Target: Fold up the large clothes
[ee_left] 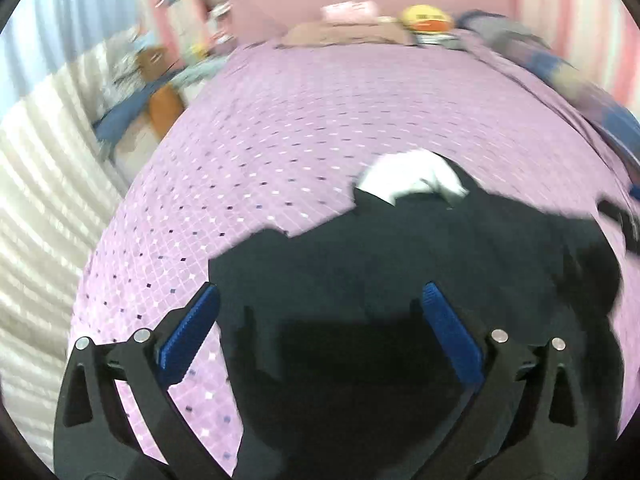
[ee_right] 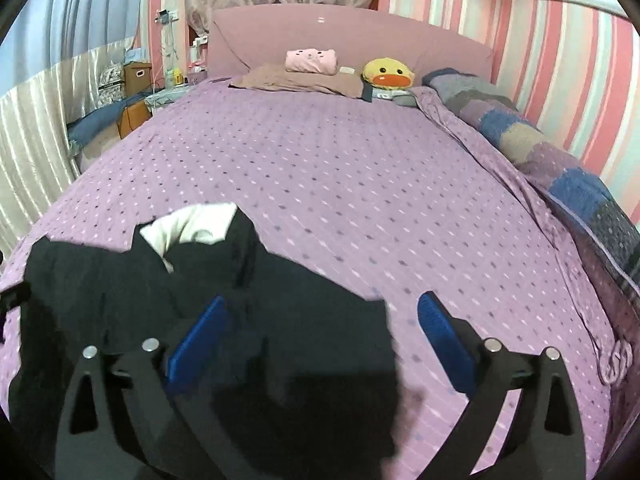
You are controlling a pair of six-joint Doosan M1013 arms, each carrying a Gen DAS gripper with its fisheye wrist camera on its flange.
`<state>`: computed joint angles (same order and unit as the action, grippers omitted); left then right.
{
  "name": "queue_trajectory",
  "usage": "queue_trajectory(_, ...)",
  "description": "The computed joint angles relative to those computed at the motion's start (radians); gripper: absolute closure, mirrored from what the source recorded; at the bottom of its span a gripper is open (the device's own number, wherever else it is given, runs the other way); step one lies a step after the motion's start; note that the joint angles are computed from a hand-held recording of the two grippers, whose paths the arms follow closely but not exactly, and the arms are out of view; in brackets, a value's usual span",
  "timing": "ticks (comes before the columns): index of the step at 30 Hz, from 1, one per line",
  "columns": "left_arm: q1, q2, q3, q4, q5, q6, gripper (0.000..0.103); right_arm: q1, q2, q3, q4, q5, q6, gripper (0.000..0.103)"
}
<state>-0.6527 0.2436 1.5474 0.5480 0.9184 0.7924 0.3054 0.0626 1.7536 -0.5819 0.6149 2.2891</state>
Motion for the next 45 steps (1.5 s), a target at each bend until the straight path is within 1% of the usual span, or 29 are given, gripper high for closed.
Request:
queue_trajectory(1, 0.016, 0.027, -0.029, -0.018, 0.003, -0.001, 0.003, 0.006, 0.032, -0.024, 0.003, 0.007, -0.016, 0.006)
queue_trajectory(3, 0.032, 0.076, -0.076, -0.005, 0.023, -0.019, 0.003, 0.006, 0.071, -0.051, 0.055, -0.002, -0.085, 0.007)
queue_trajectory(4, 0.04, 0.094, -0.09, 0.008, 0.034, -0.023, 0.003, 0.007, 0.095, -0.065, 0.056, -0.009, -0.104, 0.007)
queue_trajectory(5, 0.049, 0.106, -0.095, 0.015, 0.035, -0.023, 0.003, 0.013, 0.108, -0.072, 0.033, -0.008, -0.092, 0.006)
queue_trajectory(6, 0.053, 0.12, -0.102, 0.027, 0.037, -0.027, 0.003, 0.014, 0.125, -0.08, 0.014, -0.009, -0.089, 0.007)
queue_trajectory(7, 0.047, 0.143, -0.114, 0.056, 0.052, -0.046, 0.003, 0.013, 0.14, -0.087, 0.015, -0.006, -0.095, 0.007)
queue_trajectory(8, 0.043, 0.161, -0.118, 0.086, 0.069, -0.061, 0.003, 0.009, 0.15, -0.093, 0.031, -0.005, -0.111, 0.006)
queue_trajectory(10, 0.049, 0.174, -0.102, 0.119, 0.089, -0.079, 0.003, -0.004, 0.162, -0.089, 0.079, -0.022, -0.15, 0.006)
queue_trajectory(11, 0.055, 0.172, -0.081, 0.131, 0.084, -0.093, 0.003, -0.011, 0.165, -0.079, 0.098, -0.037, -0.164, 0.006)
queue_trajectory(13, 0.072, 0.16, -0.042, 0.128, 0.046, -0.103, 0.003, -0.021, 0.17, -0.065, 0.109, -0.045, -0.159, 0.006)
queue_trajectory(15, 0.077, 0.149, -0.016, 0.132, 0.01, -0.122, 0.003, -0.04, 0.172, -0.053, 0.17, -0.075, -0.162, 0.006)
queue_trajectory(18, 0.084, 0.133, 0.014, 0.142, -0.038, -0.144, 0.003, -0.057, 0.175, -0.036, 0.202, -0.099, -0.145, 0.006)
queue_trajectory(20, 0.092, 0.129, 0.028, 0.129, -0.066, -0.15, 0.003, -0.059, 0.178, -0.024, 0.2, -0.118, -0.129, 0.006)
queue_trajectory(23, 0.104, 0.123, 0.057, 0.131, -0.111, -0.189, 0.003, -0.054, 0.183, -0.014, 0.151, -0.138, -0.075, 0.004)
queue_trajectory(25, 0.105, 0.112, 0.084, 0.165, -0.149, -0.237, 0.003, -0.056, 0.186, -0.009, 0.145, -0.149, -0.068, 0.003)
queue_trajectory(27, 0.105, 0.107, 0.1, 0.189, -0.172, -0.263, 0.003, -0.062, 0.187, -0.003, 0.169, -0.165, -0.086, 0.002)
queue_trajectory(35, 0.114, 0.111, 0.13, 0.21, -0.234, -0.305, 0.003, -0.071, 0.193, 0.011, 0.204, -0.208, -0.103, 0.001)
queue_trajectory(40, 0.115, 0.123, 0.131, 0.253, -0.263, -0.355, 0.003, -0.08, 0.199, 0.015, 0.254, -0.235, -0.141, 0.001)
queue_trajectory(42, 0.116, 0.113, 0.149, 0.281, -0.277, -0.388, 0.003, -0.083, 0.201, 0.02, 0.261, -0.256, -0.14, 0.001)
queue_trajectory(43, 0.117, 0.12, 0.142, 0.283, -0.277, -0.393, 0.003, -0.084, 0.202, 0.021, 0.264, -0.261, -0.139, 0.001)
queue_trajectory(45, 0.115, 0.126, 0.131, 0.266, -0.25, -0.365, 0.003, -0.083, 0.205, 0.017, 0.271, -0.252, -0.146, 0.001)
